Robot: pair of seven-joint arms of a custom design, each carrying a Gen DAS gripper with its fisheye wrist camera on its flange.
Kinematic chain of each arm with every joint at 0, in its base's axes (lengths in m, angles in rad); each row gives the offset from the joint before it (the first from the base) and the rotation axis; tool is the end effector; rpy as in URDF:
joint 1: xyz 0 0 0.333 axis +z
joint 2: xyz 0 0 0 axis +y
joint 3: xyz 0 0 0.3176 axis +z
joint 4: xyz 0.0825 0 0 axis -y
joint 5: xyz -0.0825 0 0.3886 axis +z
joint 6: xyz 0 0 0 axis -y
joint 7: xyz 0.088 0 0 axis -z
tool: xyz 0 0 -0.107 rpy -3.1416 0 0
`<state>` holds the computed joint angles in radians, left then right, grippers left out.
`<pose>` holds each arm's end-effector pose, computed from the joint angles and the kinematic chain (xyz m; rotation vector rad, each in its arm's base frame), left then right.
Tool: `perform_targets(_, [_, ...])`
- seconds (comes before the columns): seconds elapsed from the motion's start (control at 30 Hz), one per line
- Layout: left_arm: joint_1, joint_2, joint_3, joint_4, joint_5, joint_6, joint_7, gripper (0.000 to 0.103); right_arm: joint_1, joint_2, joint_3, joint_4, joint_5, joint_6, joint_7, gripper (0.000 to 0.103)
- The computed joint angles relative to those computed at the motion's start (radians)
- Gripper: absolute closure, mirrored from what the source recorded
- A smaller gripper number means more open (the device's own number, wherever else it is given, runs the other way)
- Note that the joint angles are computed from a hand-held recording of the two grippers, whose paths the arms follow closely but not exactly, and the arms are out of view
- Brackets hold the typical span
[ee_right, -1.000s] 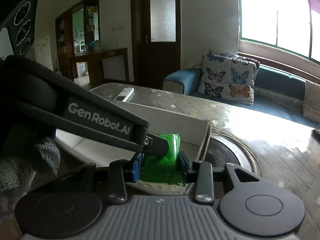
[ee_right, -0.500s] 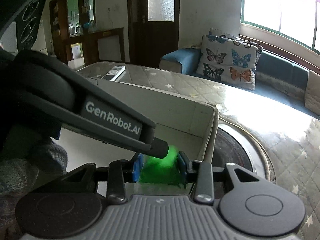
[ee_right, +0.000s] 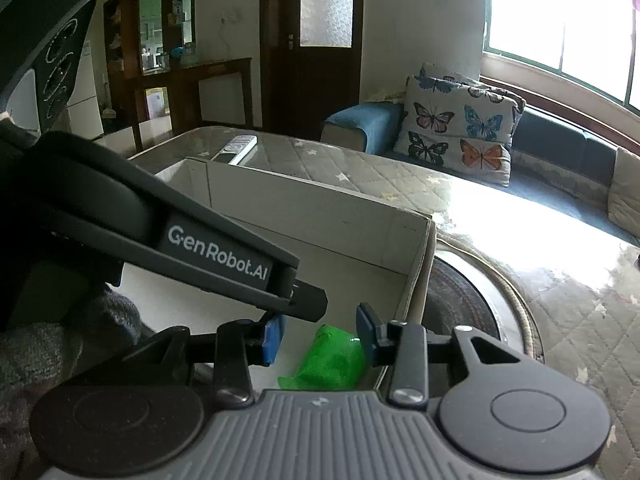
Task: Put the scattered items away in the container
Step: 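Open the right gripper to drop the green pouch into the box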
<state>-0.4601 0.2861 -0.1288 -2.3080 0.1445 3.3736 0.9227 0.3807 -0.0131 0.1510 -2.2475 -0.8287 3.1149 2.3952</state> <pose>0.4734 -0.3326 0.3126 -1.9042 2.0527 -1.1408 0.4480 0.3366 0.4551 -2.0101 1.1555 -0.5720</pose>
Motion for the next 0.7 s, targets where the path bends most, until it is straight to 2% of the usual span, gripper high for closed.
perform_targets(0.07, [-0.065,-0.017,0.053,-0.018,-0.033,0.006,0.018,0.074,-0.004,-0.016,0.004,-0.01,-0.034,0.004,0.027,0.058])
perform_targets(0.33, [-0.173,-0.069,0.109,-0.086,-0.165,0.032,0.11,0.074,-0.074,-0.096,0.084,-0.085,-0.037,0.03,0.024,0.055])
perform_targets(0.43, [-0.241,-0.09,0.144,-0.11,-0.264,0.041,0.188,0.074,-0.105,-0.131,0.124,-0.117,-0.023,0.038,0.018,0.054])
perform_targets(0.5, [-0.257,-0.103,0.141,-0.127,-0.316,0.051,0.227,0.074,-0.124,-0.149,0.144,-0.135,-0.002,0.046,-0.001,0.054])
perform_targets(0.63, [-0.229,-0.127,0.086,-0.161,-0.368,0.078,0.263,0.074,-0.151,-0.192,0.176,-0.183,0.056,0.063,-0.046,0.052])
perform_targets(0.7, [-0.238,-0.138,0.074,-0.176,-0.417,0.09,0.302,0.074,-0.166,-0.216,0.196,-0.206,0.079,0.067,-0.061,0.047])
